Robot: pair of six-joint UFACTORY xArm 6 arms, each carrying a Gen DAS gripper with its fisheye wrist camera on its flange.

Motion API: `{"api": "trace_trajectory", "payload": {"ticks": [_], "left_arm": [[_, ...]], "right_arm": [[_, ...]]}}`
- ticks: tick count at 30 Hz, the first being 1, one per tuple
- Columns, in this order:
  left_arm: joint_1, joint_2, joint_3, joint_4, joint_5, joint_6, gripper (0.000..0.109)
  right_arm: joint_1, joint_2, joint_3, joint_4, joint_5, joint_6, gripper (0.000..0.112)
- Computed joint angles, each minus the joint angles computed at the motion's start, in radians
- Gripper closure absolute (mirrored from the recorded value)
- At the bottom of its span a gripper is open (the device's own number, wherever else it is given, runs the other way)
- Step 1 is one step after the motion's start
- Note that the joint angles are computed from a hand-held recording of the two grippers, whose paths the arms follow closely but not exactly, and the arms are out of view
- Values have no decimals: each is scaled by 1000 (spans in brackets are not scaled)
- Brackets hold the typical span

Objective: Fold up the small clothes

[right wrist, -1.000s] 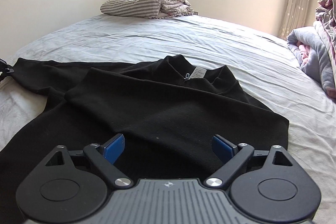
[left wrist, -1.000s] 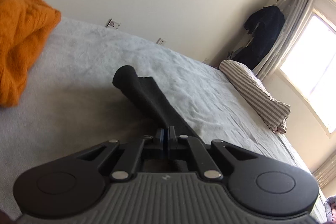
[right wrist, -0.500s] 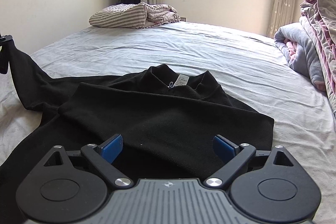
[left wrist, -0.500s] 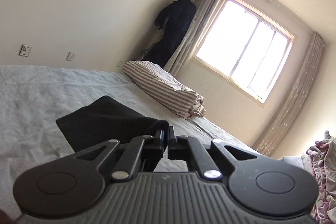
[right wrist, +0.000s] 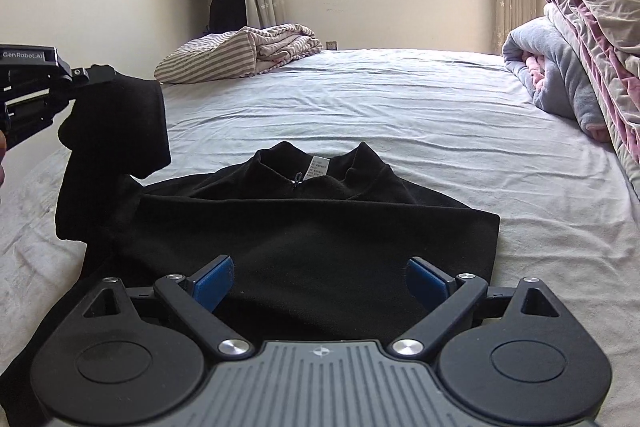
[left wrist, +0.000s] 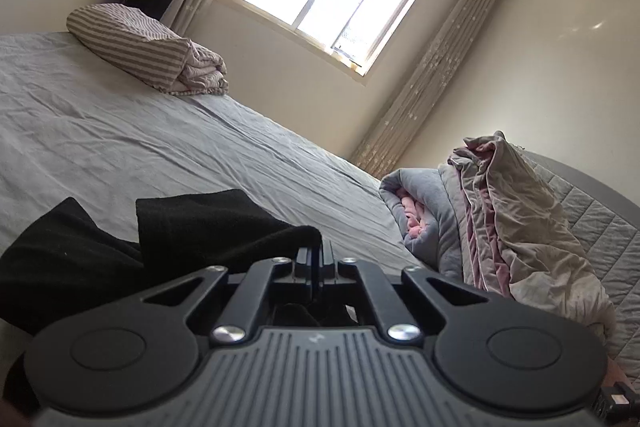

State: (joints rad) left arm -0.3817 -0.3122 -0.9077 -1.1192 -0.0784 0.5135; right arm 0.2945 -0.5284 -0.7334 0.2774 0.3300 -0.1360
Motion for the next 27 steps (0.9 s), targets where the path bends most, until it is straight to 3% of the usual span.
{"api": "trace_trajectory", "payload": {"ticks": [2,4,8,11,13,14,17,19,23,27], "left_arm": [[-66,23,15,10,15,13,109],[-97,39,54,158,34,-92,109],[-121,56,123,330,121,-221,107],[-72,49,142,456,312,-246,94],[-72,-3,187,403,311,-144,84],[-60,-28,198,419,330,-146,70],[-20,-133,245,464,363,-123,50],[10,-198,274,534,361,-127,44],[105,-295,320,661,364,-186,42],[210,-322,341,783,339,-284,39]], "right_arm": [[-15,5,0,34,4,-16,18],[-31,9,1,46,6,-20,18],[-65,11,14,45,4,-12,19],[-76,14,16,53,13,-16,19],[-72,16,14,51,14,-18,19],[-65,15,12,56,16,-25,19],[-41,25,-3,86,12,-56,20],[-17,40,-19,95,9,-62,20],[57,79,-45,83,-26,-74,23],[124,136,-63,-128,-71,37,26]]}}
